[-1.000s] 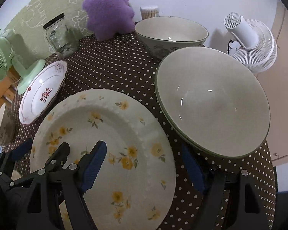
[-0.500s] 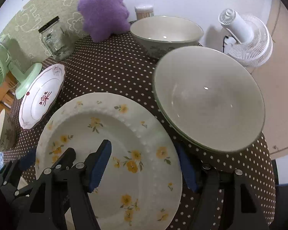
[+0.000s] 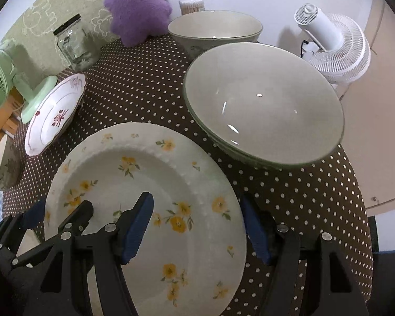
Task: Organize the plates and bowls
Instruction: 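Carry the held plate with both grippers over the other yellow-flowered plate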
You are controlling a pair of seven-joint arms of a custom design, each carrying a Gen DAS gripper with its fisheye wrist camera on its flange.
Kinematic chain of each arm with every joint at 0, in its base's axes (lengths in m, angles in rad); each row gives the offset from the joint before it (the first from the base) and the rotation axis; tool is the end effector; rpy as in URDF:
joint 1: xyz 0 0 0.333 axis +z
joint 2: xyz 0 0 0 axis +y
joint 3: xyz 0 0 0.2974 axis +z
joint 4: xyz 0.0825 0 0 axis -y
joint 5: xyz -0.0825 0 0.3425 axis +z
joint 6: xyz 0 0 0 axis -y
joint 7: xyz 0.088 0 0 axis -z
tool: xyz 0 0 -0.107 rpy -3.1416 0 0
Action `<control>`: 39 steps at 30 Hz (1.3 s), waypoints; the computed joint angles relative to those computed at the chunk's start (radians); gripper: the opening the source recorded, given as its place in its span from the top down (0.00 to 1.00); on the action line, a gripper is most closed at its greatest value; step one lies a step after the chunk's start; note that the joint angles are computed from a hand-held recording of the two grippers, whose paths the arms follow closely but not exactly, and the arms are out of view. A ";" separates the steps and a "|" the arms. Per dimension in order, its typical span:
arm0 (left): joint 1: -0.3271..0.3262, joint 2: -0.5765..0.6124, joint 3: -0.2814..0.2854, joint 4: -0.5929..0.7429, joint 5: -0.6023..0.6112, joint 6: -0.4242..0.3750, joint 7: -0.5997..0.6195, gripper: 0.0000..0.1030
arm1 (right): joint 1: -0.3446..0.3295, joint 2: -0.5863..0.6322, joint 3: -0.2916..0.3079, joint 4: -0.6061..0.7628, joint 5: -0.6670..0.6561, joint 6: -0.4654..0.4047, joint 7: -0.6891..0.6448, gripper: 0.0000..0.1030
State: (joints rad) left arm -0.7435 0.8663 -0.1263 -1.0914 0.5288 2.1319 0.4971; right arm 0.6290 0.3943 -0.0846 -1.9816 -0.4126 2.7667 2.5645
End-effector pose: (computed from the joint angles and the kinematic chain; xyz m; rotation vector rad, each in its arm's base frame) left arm 0.5148 -0.5262 0.3261 -1.9797 1.9534 -0.3432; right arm 0.5083 0.3318 0.3185 -1.8600 2.0164 -0.3625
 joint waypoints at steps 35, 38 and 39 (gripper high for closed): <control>0.031 -0.230 -0.049 -0.287 0.006 0.076 -0.132 0.43 | -0.048 -0.140 0.086 -0.073 -0.065 -0.111 -0.004 0.47; 0.042 -0.277 -0.057 -0.353 0.025 0.088 -0.168 0.43 | -0.041 -0.150 0.100 -0.070 -0.083 -0.114 0.013 0.47; 0.044 -0.305 -0.058 -0.392 0.035 0.099 -0.192 0.43 | -0.037 -0.153 0.104 -0.069 -0.089 -0.116 0.021 0.47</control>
